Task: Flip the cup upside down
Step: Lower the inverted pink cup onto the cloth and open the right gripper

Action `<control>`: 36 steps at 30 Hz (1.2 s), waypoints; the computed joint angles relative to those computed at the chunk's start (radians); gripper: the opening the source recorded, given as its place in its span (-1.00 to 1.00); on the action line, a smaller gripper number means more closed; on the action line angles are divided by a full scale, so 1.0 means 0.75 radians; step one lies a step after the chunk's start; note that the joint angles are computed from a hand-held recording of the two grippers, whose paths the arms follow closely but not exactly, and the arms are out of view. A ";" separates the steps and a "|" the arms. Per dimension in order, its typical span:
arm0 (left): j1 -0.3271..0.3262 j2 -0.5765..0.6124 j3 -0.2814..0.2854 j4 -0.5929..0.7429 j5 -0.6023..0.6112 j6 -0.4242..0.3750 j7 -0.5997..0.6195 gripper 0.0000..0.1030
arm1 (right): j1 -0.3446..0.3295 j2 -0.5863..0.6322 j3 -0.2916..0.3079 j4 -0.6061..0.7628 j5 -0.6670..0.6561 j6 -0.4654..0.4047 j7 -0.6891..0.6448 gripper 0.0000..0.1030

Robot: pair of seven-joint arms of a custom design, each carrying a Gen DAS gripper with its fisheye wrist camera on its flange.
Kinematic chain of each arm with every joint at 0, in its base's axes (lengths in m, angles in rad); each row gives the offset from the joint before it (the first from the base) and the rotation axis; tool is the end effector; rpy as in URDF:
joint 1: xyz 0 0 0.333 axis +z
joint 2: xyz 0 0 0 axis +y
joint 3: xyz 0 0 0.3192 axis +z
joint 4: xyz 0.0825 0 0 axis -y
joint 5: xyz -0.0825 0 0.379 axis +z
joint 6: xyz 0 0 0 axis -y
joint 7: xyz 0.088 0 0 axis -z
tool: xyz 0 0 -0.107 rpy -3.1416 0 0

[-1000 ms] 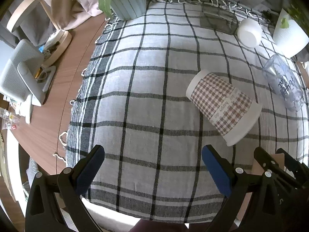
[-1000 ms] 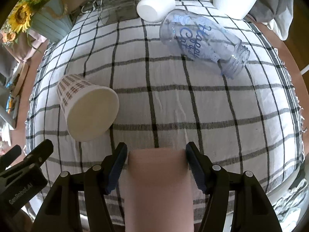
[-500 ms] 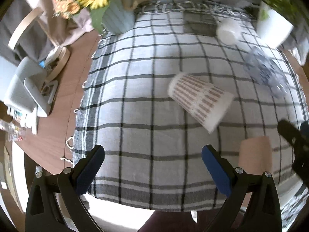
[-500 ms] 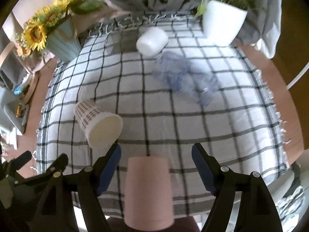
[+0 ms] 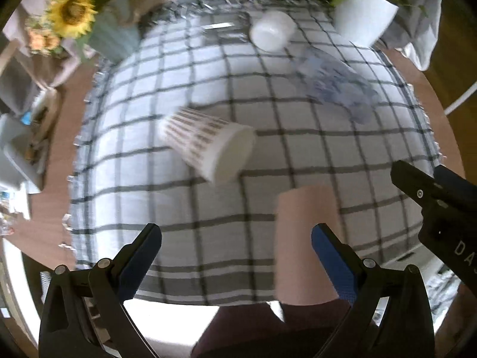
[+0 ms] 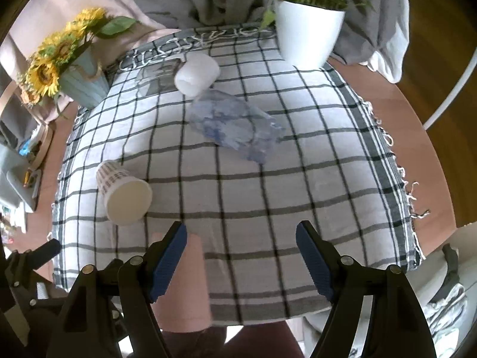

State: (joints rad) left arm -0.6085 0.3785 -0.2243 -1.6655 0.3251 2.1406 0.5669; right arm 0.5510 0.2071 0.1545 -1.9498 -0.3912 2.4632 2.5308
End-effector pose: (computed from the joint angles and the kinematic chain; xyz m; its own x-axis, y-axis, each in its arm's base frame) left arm 0.4714 -0.4735 0.4082 0.0333 -0.9989 -0.0320 -0.9741 -0.0253 -0.2247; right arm 0.4774 0.4013 0.4134 0.0152 -0.9986 -0.0507 -0.9217 0.0056 -0.3879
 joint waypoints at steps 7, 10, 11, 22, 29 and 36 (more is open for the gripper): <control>-0.015 0.177 0.001 0.219 -0.116 -0.057 0.060 0.98 | -0.056 -0.054 -0.015 -0.094 0.053 0.038 -0.026 0.47; -0.027 0.246 0.010 0.299 -0.152 -0.082 0.089 0.92 | -0.080 -0.058 -0.015 -0.118 0.091 0.042 -0.058 0.46; -0.030 0.272 0.013 0.329 -0.167 -0.095 0.093 0.86 | -0.089 -0.058 -0.015 -0.125 0.109 0.043 -0.072 0.47; -0.054 0.380 0.041 0.440 -0.285 -0.132 0.066 0.26 | -0.142 -0.060 -0.025 -0.173 0.191 0.066 -0.160 0.47; -0.099 0.316 0.083 0.424 -0.163 -0.069 -0.027 0.26 | -0.157 -0.092 -0.029 -0.198 0.203 0.125 -0.194 0.47; -0.130 0.249 0.118 0.369 0.027 0.008 -0.149 0.25 | -0.148 -0.130 -0.047 -0.196 0.045 0.156 -0.119 0.47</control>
